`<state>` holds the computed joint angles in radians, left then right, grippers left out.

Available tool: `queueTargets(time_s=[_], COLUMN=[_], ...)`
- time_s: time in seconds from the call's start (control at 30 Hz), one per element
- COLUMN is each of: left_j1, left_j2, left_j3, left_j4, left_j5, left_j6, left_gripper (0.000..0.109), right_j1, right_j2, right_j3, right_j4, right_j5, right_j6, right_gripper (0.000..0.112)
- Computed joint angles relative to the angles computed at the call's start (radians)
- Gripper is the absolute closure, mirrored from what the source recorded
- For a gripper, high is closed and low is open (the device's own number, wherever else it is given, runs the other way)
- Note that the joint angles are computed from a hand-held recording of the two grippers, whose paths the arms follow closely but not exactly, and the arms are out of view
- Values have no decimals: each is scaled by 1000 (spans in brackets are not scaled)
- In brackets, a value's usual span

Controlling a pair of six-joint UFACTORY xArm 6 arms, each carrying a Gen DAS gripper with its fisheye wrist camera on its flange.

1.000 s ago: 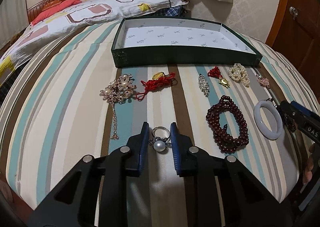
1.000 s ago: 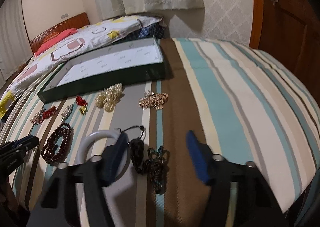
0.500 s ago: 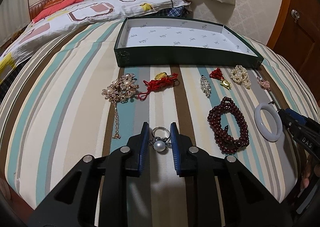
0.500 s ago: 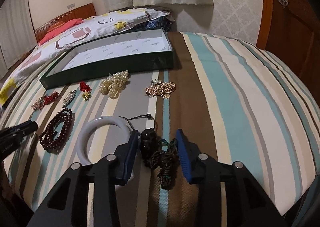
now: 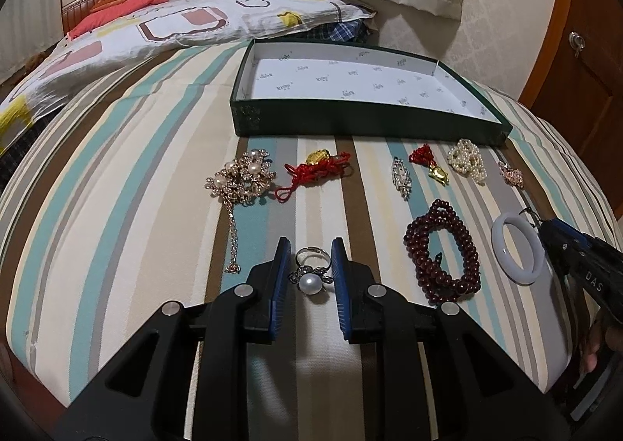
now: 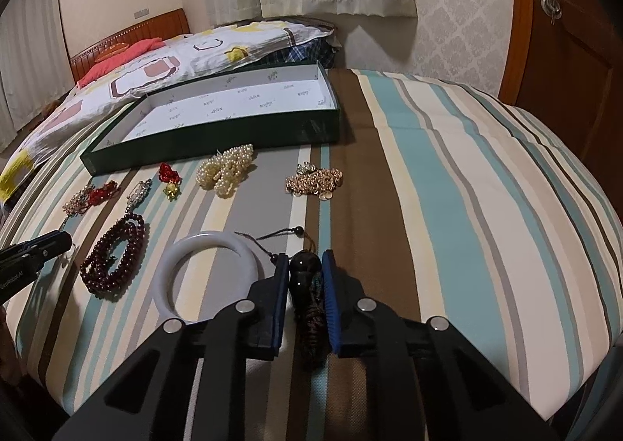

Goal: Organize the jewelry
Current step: 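Close the right tool on the black beaded pendant, then carry the pearl ring and black pendant over the white tray with both tools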

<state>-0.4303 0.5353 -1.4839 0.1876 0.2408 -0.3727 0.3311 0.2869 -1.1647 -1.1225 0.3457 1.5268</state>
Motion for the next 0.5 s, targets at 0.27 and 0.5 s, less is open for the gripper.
queueTargets(time_s=[0.27,0.5], left_j1=[4,8], left_j2=[-18,-20], left_j3=[11,-18], left_j4=[36,44], left_j5=[-22,-23], left_j6=[-39,-55], left_gripper=[87,87], right_j1=[-3,-8], right_j2=[-12,-20], right_j3=[-3,-25], right_j4=[-23,-48], right_j5=[-3,-19], right_j6=[23,41], right_gripper=[94,94])
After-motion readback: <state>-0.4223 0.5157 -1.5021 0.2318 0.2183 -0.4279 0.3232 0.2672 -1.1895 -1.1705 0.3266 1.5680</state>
